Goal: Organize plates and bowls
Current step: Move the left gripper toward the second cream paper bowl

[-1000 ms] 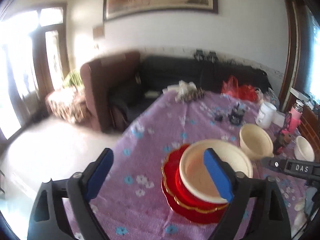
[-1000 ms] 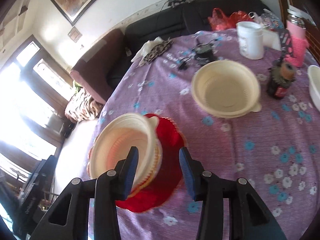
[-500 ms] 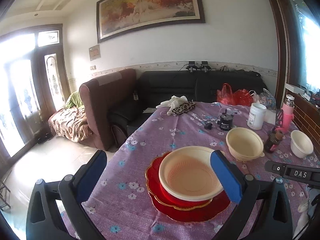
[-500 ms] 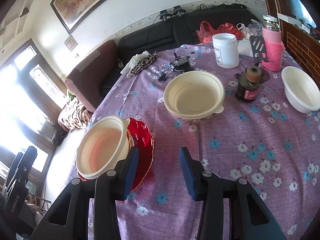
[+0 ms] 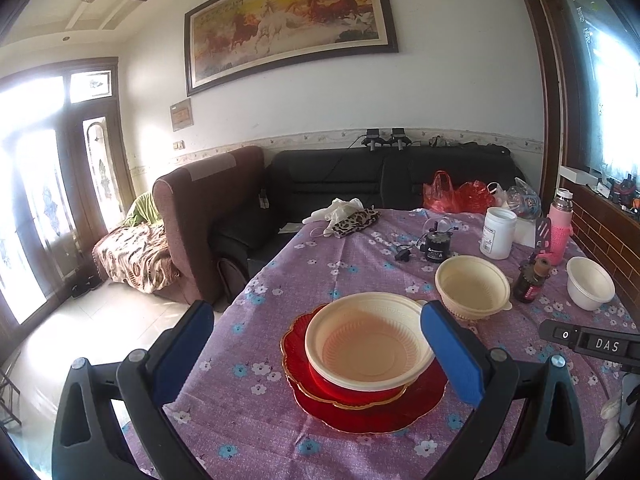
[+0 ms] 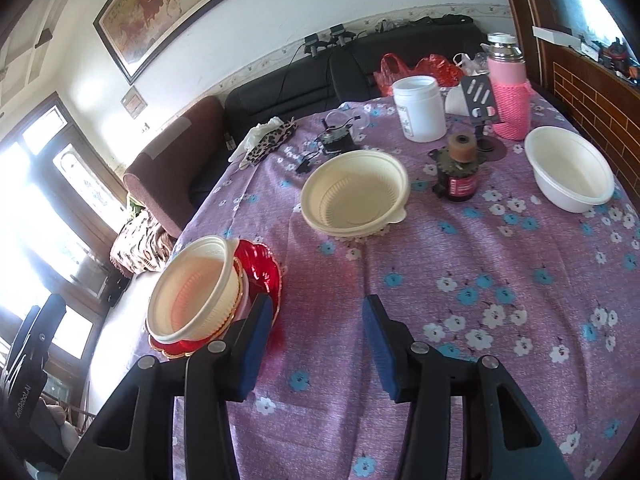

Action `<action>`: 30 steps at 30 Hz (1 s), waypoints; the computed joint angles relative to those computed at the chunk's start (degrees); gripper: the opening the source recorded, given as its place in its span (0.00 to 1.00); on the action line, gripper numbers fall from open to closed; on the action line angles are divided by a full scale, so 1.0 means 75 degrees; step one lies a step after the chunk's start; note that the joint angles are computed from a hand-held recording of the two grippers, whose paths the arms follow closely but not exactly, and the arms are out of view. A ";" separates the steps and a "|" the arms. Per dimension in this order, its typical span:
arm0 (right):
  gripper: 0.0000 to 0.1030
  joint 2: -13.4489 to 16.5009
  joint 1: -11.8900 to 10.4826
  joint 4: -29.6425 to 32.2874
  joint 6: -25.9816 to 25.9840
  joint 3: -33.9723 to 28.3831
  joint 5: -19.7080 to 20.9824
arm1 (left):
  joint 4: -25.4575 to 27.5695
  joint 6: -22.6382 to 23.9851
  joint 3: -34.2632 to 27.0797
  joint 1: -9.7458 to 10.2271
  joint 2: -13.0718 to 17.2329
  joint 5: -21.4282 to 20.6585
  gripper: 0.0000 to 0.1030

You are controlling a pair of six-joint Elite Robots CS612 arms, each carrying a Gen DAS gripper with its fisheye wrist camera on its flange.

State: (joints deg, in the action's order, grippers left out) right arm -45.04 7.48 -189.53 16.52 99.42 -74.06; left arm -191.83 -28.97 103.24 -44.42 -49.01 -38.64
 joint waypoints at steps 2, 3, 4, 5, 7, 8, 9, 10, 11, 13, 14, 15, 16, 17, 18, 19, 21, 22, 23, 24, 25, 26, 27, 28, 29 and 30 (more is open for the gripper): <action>0.50 -0.0008 -0.0039 -0.0063 0.0039 0.0049 -0.0019 | 0.0033 0.0024 -0.0026 -0.0011 0.0007 -0.0035 1.00; 0.51 -0.0006 -0.0065 -0.0077 0.0061 0.0064 -0.0018 | 0.0065 0.0019 -0.0041 -0.0014 0.0014 -0.0042 1.00; 0.51 -0.0004 -0.0092 -0.0078 0.0084 0.0078 -0.0019 | 0.0119 0.0011 -0.0072 -0.0013 0.0026 -0.0065 1.00; 0.51 0.0001 -0.0115 -0.0084 0.0114 0.0090 -0.0025 | 0.0156 0.0003 -0.0088 -0.0008 0.0029 -0.0093 1.00; 0.51 0.0024 -0.0165 -0.0077 0.0173 0.0092 -0.0036 | 0.0269 -0.0023 -0.0147 0.0016 0.0048 -0.0223 1.00; 0.51 0.0039 -0.0185 -0.0065 0.0199 0.0084 -0.0051 | 0.0343 -0.0059 -0.0179 0.0040 0.0058 -0.0342 1.00; 0.51 0.0056 -0.0205 -0.0049 0.0228 0.0072 -0.0069 | 0.0392 -0.0090 -0.0206 0.0063 0.0064 -0.0461 1.00; 0.51 0.0080 -0.0234 -0.0001 0.0276 0.0044 -0.0091 | 0.0430 -0.0113 -0.0235 0.0088 0.0074 -0.0591 1.00; 0.51 0.0103 -0.0255 0.0036 0.0309 0.0021 -0.0101 | 0.0497 -0.0151 -0.0283 0.0144 0.0084 -0.0875 1.00; 0.51 0.0167 -0.0290 0.0191 0.0345 -0.0074 -0.0182 | 0.0654 -0.0202 -0.0393 0.0239 0.0104 -0.1343 1.00; 0.51 0.0199 -0.0301 0.0275 0.0342 -0.0130 -0.0227 | 0.0798 -0.0203 -0.0498 0.0314 0.0117 -0.1668 1.00; 0.51 0.0233 -0.0309 0.0377 0.0335 -0.0201 -0.0273 | 0.0964 -0.0184 -0.0648 0.0405 0.0143 -0.2038 1.00; 0.51 0.0271 -0.0321 0.0477 0.0341 -0.0279 -0.0315 | 0.1167 -0.0162 -0.0834 0.0503 0.0180 -0.2406 1.00; 0.51 0.0308 -0.0335 0.0545 0.0350 -0.0347 -0.0338 | 0.1377 -0.0150 -0.1018 0.0582 0.0228 -0.2686 1.00; 0.51 0.0342 -0.0350 0.0611 0.0366 -0.0417 -0.0339 | 0.1648 -0.0122 -0.1243 0.0666 0.0285 -0.2966 1.00; 0.51 0.0379 -0.0368 0.0670 0.0403 -0.0494 -0.0328 | 0.1916 -0.0075 -0.1467 0.0743 0.0354 -0.3220 1.00; 0.51 0.0466 -0.0412 0.0804 0.0493 -0.0675 -0.0288 | 0.2764 -0.0088 -0.2187 0.0960 0.0612 -0.3851 1.00; 0.51 0.0525 -0.0433 0.0905 0.0526 -0.0801 -0.0255 | 0.3139 -0.0117 -0.2518 0.1041 0.0749 -0.4029 1.00; 0.51 0.0564 -0.0441 0.0987 0.0536 -0.0892 -0.0245 | 0.3515 -0.0141 -0.2833 0.1098 0.0884 -0.4127 1.00; 0.51 0.0614 -0.0454 0.1091 0.0541 -0.1005 -0.0223 | 0.3879 -0.0129 -0.3163 0.1156 0.1030 -0.4220 1.00; 0.51 0.0676 -0.0468 0.1203 0.0561 -0.1140 -0.0186 | 0.4256 -0.0060 -0.3556 0.1221 0.1212 -0.4347 1.00; 0.51 0.0744 -0.0479 0.1342 0.0576 -0.1295 -0.0140 | 0.4511 -0.0031 -0.3805 0.1260 0.1322 -0.4407 1.00; 0.51 0.0803 -0.0490 0.1459 0.0586 -0.1420 -0.0079 | 0.4868 -0.0040 -0.4160 0.1305 0.1490 -0.4459 1.00; 0.51 0.0881 -0.0506 0.1596 0.0622 -0.1585 0.0030 | 0.5188 -0.0034 -0.4542 0.1366 0.1684 -0.4614 1.00; 0.51 0.0942 -0.0511 0.1675 0.0677 -0.1708 0.0077 | 0.5387 0.0002 -0.4758 0.1406 0.1790 -0.4750 1.00; 0.51 0.1007 -0.0518 0.1767 0.0725 -0.1836 0.0128 | 0.5713 0.0027 -0.5104 0.1451 0.1964 -0.4862 1.00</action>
State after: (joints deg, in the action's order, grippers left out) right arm -37.49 3.59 -176.28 21.95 85.65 -73.11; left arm -148.98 -28.77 64.96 -33.54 -34.28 -75.10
